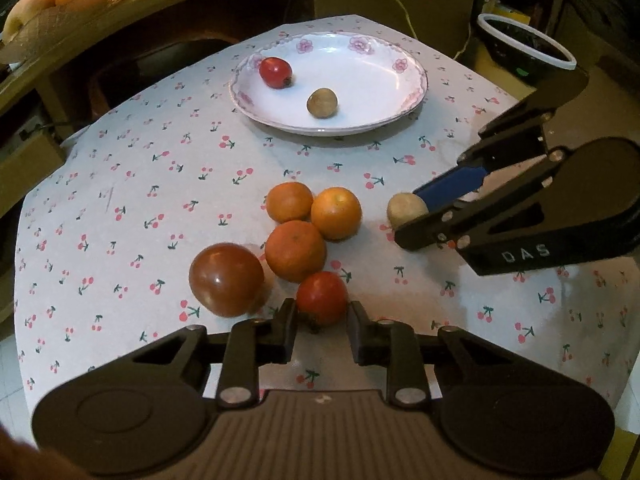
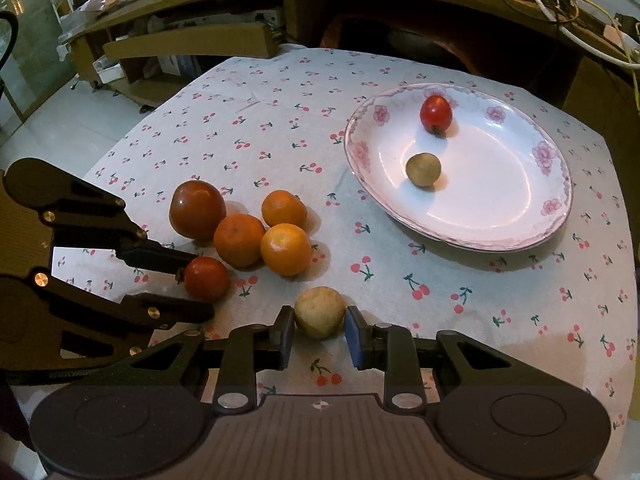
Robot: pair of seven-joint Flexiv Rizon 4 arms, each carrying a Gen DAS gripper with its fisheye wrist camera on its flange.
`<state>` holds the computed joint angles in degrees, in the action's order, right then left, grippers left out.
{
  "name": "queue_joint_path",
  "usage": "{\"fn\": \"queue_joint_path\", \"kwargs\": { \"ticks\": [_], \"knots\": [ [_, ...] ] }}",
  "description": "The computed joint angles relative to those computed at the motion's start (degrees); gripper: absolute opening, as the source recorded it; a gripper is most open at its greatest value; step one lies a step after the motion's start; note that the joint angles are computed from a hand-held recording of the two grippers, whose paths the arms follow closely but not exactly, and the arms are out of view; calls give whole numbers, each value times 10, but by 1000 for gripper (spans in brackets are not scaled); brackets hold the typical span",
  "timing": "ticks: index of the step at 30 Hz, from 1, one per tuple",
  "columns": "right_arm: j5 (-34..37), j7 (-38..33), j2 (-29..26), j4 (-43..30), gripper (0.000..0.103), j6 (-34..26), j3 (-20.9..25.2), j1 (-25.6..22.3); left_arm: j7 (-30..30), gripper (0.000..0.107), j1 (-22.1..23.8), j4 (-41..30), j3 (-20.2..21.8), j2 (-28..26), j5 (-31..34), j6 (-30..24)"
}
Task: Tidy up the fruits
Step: 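Grasp the small red tomato with the left tool while the right tool grasps a kiwi, then carry the tomato and kiwi into the plate and open both tools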
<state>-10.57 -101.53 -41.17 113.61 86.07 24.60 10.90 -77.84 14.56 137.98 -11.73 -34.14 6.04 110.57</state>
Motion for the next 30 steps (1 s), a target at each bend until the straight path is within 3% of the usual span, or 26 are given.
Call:
{"fn": "queue_joint_path", "kwargs": {
  "ticks": [11,22,30],
  "knots": [
    [15,-9,3,-2,29,-13,9,-11,-11,33,-1,-7,-7,4,-9,-16],
    [27,-12,12,-2,26,-3,19,-22,-12,32,48,-8,-65,15,10,-16],
    [33,17,13,-20,26,18,8,-17,-40,32,34,-52,-62,8,0,-1]
  ]
}}
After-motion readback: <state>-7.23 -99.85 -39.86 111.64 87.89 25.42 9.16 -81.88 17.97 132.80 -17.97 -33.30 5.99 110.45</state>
